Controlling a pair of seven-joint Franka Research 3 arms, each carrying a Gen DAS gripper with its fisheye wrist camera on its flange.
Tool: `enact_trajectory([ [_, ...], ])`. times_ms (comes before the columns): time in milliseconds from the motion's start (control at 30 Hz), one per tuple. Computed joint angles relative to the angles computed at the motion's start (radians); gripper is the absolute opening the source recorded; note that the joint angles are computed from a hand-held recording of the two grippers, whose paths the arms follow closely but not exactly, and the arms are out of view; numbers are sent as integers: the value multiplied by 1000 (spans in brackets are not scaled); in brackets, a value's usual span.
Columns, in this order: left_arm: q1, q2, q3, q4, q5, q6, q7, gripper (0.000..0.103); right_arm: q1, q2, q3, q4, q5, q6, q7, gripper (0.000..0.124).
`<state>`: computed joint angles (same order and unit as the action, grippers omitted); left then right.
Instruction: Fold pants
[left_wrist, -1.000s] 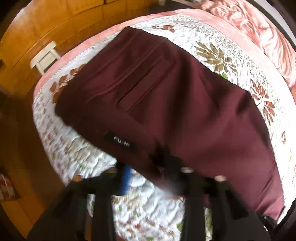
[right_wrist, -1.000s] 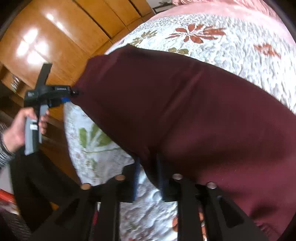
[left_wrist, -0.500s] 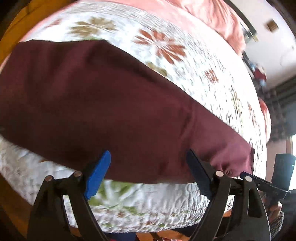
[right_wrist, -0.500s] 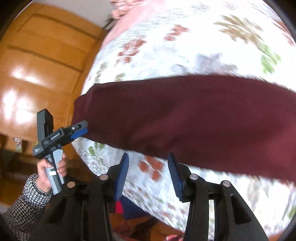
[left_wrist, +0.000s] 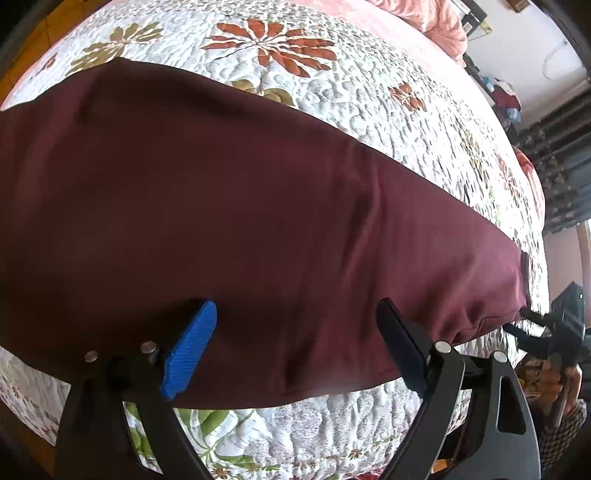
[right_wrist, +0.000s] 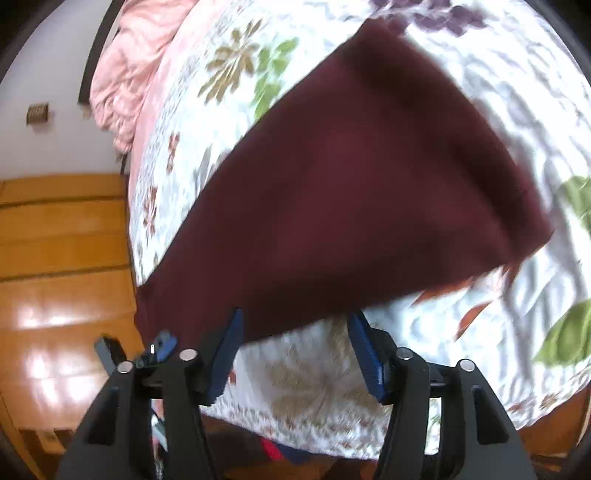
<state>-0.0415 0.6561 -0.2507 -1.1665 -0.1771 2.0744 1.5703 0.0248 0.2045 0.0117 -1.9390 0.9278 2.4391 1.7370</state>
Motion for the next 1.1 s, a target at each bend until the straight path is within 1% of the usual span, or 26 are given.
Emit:
enact_trajectory([
  [67, 0, -3, 0, -4, 2, 2, 4, 88, -4, 3, -2, -10, 21, 11, 17, 60],
  [100, 2, -5, -1, -8, -1, 3, 4, 88, -5, 4, -1, -19, 39, 28, 22, 60],
  [133, -1, 11, -1, 17, -1, -5, -1, 88, -2, 4, 0, -26, 48, 50, 33, 59],
  [200, 3, 11, -3, 16, -8, -5, -2, 88, 5, -8, -6, -52, 41, 114, 66, 59],
  [267, 4, 10, -3, 14, -10, -4, -1, 88, 20, -28, -23, -86, -35, 191, 148, 58],
  [300, 3, 8, -2, 12, -7, -2, -1, 88, 20, -36, -25, -101, -40, 227, 165, 58],
  [333, 2, 7, -2, 9, -6, -2, 1, 89, 16, -31, -18, -98, -22, 232, 160, 59],
  [367, 2, 5, -2, 7, -3, -2, 4, 90, 6, -17, -14, -84, -6, 217, 146, 57],
  [400, 0, 6, -1, 8, 0, -3, 6, 90, 9, -7, -16, -76, -31, 223, 154, 48],
  [433, -2, 8, 0, 11, 3, -4, 5, 90, 14, -4, -19, -74, -70, 228, 168, 42],
  [467, -4, 9, 1, 13, 5, -6, 3, 90, 24, 2, -26, -66, -137, 231, 188, 30],
  [500, -4, 10, 1, 15, 5, -7, 2, 90, 25, 8, -25, -58, -163, 236, 187, 22],
  [567, 1, 10, -3, 14, -4, -3, 2, 90, 17, 11, -12, -49, -152, 254, 156, 18],
  [667, 5, 11, -4, 16, -13, -3, -4, 90, 18, 3, -4, -39, -166, 287, 122, 16],
  [767, 7, 1, -6, 3, -20, 13, -7, 90, 6, -15, 8, -24, -132, 328, 38, 15],
  [867, 23, -37, -25, -60, -57, 92, 27, 90, -23, -42, 38, -1, 33, 388, -162, 15],
  [900, 34, -59, -36, -97, -78, 141, 54, 90, -22, -50, 37, 4, 54, 407, -208, 15],
  [933, 38, -74, -42, -121, -91, 176, 73, 90, -14, -61, 32, 7, 46, 440, -244, 15],
  [967, 37, -82, -41, -134, -95, 195, 79, 90, -4, -71, 20, 3, 13, 468, -244, 14],
  [1000, 34, -87, -39, -144, -96, 212, 82, 90, 8, -82, -4, -9, -62, 485, -184, 14],
  [1033, 31, -85, -36, -143, -94, 211, 80, 90, 18, -89, -37, -23, -163, 477, -75, 14],
  [1067, 25, -78, -30, -132, -83, 198, 72, 90, 27, -91, -77, -38, -290, 449, 75, 15],
  [1100, 15, -65, -20, -115, -65, 173, 59, 90, 31, -94, -103, -52, -390, 420, 191, 15],
])
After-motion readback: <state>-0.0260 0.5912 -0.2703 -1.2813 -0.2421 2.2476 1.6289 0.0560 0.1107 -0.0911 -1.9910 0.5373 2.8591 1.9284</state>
